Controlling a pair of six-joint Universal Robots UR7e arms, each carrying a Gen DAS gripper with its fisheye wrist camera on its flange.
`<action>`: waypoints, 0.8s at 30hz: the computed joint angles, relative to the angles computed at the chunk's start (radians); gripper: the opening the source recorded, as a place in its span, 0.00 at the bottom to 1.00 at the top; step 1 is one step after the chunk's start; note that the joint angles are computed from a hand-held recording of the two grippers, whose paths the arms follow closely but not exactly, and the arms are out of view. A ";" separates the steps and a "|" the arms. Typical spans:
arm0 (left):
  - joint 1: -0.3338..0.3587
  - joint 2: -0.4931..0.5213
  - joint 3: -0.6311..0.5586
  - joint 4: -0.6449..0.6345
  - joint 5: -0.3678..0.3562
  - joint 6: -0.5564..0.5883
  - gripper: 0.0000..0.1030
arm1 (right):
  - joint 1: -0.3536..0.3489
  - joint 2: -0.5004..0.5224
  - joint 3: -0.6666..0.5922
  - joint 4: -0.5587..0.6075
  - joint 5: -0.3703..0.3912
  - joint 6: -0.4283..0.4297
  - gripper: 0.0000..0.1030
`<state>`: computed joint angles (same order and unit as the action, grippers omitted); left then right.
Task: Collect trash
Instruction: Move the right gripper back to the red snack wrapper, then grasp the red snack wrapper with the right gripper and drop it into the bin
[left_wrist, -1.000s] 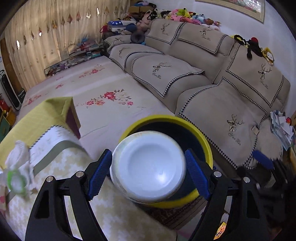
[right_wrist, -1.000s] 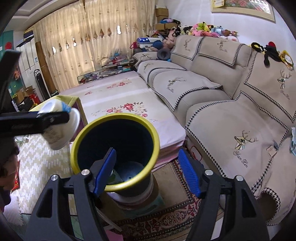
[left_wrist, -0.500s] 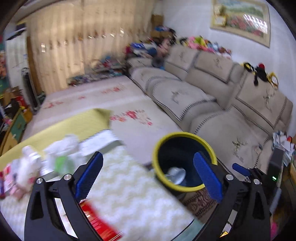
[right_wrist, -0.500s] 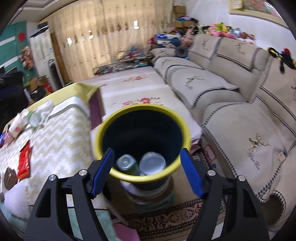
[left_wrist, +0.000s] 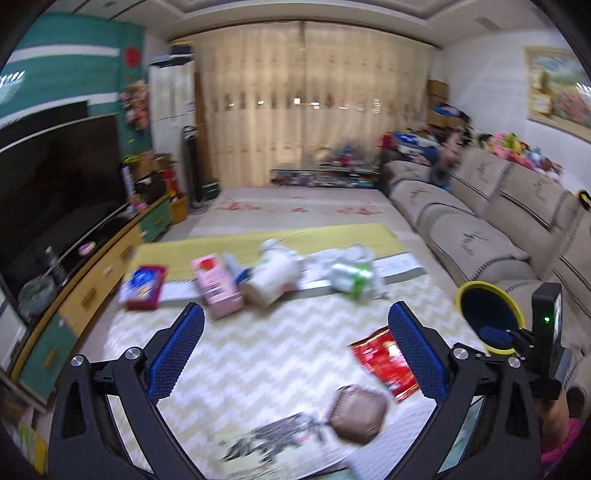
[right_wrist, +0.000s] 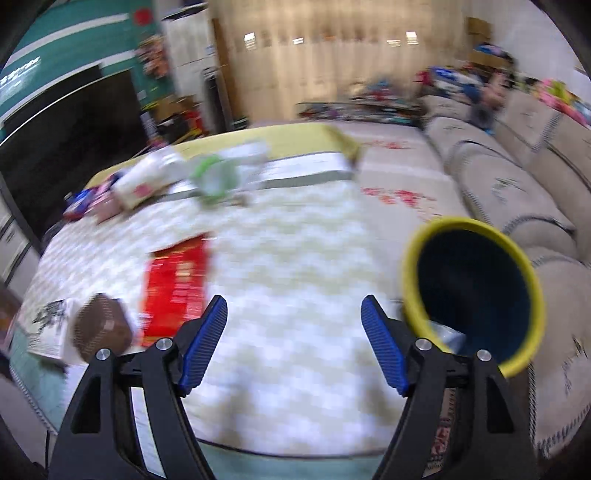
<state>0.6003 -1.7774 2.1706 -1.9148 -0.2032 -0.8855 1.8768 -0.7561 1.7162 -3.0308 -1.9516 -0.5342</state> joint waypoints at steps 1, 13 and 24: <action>-0.003 -0.029 0.000 0.072 0.003 -0.055 0.95 | 0.009 0.011 -0.008 0.013 0.003 -0.001 0.69; -0.015 -0.125 0.048 0.202 -0.025 -0.198 0.95 | 0.073 0.163 -0.142 0.179 -0.075 0.010 0.70; 0.006 -0.110 0.077 0.055 -0.044 -0.104 0.95 | 0.083 0.156 -0.120 0.159 -0.085 -0.011 0.32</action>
